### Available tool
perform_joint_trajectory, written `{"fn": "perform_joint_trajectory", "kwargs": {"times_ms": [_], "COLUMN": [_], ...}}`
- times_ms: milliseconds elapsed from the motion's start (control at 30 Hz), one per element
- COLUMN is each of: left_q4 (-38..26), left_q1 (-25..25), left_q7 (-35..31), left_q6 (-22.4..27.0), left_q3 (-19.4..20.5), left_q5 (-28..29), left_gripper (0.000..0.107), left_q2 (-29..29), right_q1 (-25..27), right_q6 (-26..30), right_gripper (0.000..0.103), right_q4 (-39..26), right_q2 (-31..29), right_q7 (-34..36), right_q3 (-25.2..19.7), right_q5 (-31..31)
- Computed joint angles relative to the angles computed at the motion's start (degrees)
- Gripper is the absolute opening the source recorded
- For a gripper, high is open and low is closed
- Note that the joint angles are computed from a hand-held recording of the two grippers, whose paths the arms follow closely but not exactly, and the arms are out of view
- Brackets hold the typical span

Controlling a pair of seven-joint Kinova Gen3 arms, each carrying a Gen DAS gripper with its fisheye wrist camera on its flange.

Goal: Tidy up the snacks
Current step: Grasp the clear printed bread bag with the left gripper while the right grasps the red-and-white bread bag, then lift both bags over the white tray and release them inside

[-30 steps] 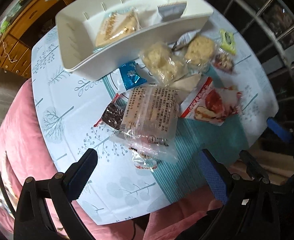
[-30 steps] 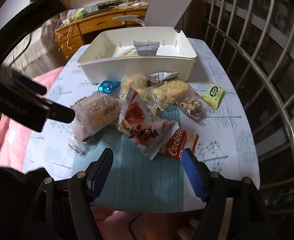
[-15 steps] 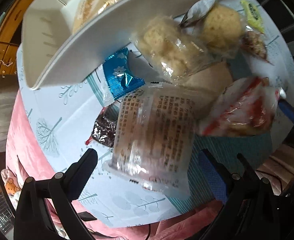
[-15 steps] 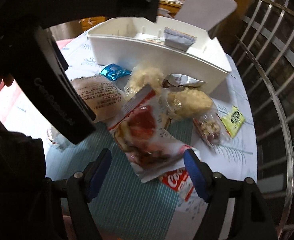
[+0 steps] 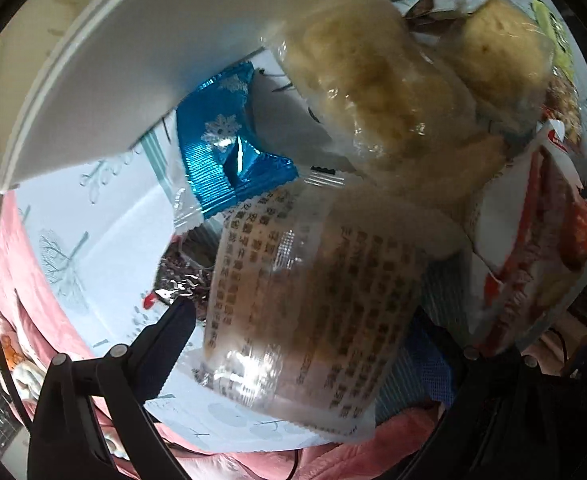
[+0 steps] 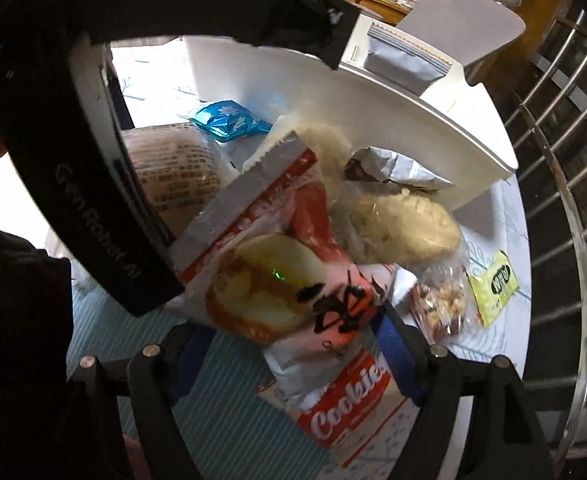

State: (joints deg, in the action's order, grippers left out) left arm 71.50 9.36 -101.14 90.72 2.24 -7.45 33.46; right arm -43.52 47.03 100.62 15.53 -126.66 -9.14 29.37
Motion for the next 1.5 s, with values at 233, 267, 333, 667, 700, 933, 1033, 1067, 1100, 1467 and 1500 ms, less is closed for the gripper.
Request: {"fn": "perform_joint_trajectory", "kwargs": {"times_ms": [233,267,333,667,700,933,1033,1067,1100,1467,1500], "left_q4": [-2.95,-3.2,-3.7,-2.88,-2.14,0.58,1.08,1.18,1.43,4.47,3.93], "left_q1": [-0.28,-0.29,-0.49,-1.23,-1.11,-2.77,-3.88,-4.28,-4.66,-11.69,-12.36], "left_q7": [0.1,0.13,0.11,1.08,1.49,1.04,0.44,0.25,0.12,-4.8,-5.21], "left_q6": [1.9,2.05,2.36,1.94,1.66,0.69,0.61,0.6,0.41,-1.51,-1.34], "left_q3": [0.16,0.14,0.04,-0.57,-0.57,-0.64,-0.69,-0.71,-0.75,-1.89,-2.07], "left_q5": [1.17,1.26,1.42,1.16,1.22,1.16,1.41,1.58,1.77,5.32,5.66], "left_gripper": [0.083,0.082,0.079,0.074,0.074,0.074,0.074,0.074,0.074,0.074,0.074], "left_q2": [2.35,2.57,2.78,1.84,1.14,-3.69,-5.52,-6.2,-7.06,-16.13,-16.46], "right_q1": [1.39,1.74,1.97,4.28,4.47,3.22,2.09,1.68,1.4,-0.33,-0.04], "right_q6": [-2.12,-2.5,-3.04,-2.07,-1.79,-0.59,-0.09,0.53,1.11,5.66,5.78], "right_gripper": [0.08,0.08,0.079,0.07,0.069,0.067,0.066,0.066,0.066,0.066,0.066], "right_q4": [-0.63,-0.64,-0.55,-2.33,-2.55,-2.13,-1.63,-1.68,-1.79,-4.81,-5.4], "right_q2": [1.43,1.51,1.51,1.71,1.65,-0.43,-1.47,-1.74,-1.97,-4.93,-4.97], "right_q7": [3.87,4.4,4.94,11.26,11.61,8.65,5.6,4.55,3.77,-4.14,-3.95], "right_q3": [0.53,0.59,0.81,0.84,0.88,1.17,0.91,0.72,0.48,-2.06,-2.15], "right_q5": [-0.27,-0.76,-1.23,-5.51,-5.98,-5.15,-3.42,-2.95,-2.58,-0.07,-0.28]}}
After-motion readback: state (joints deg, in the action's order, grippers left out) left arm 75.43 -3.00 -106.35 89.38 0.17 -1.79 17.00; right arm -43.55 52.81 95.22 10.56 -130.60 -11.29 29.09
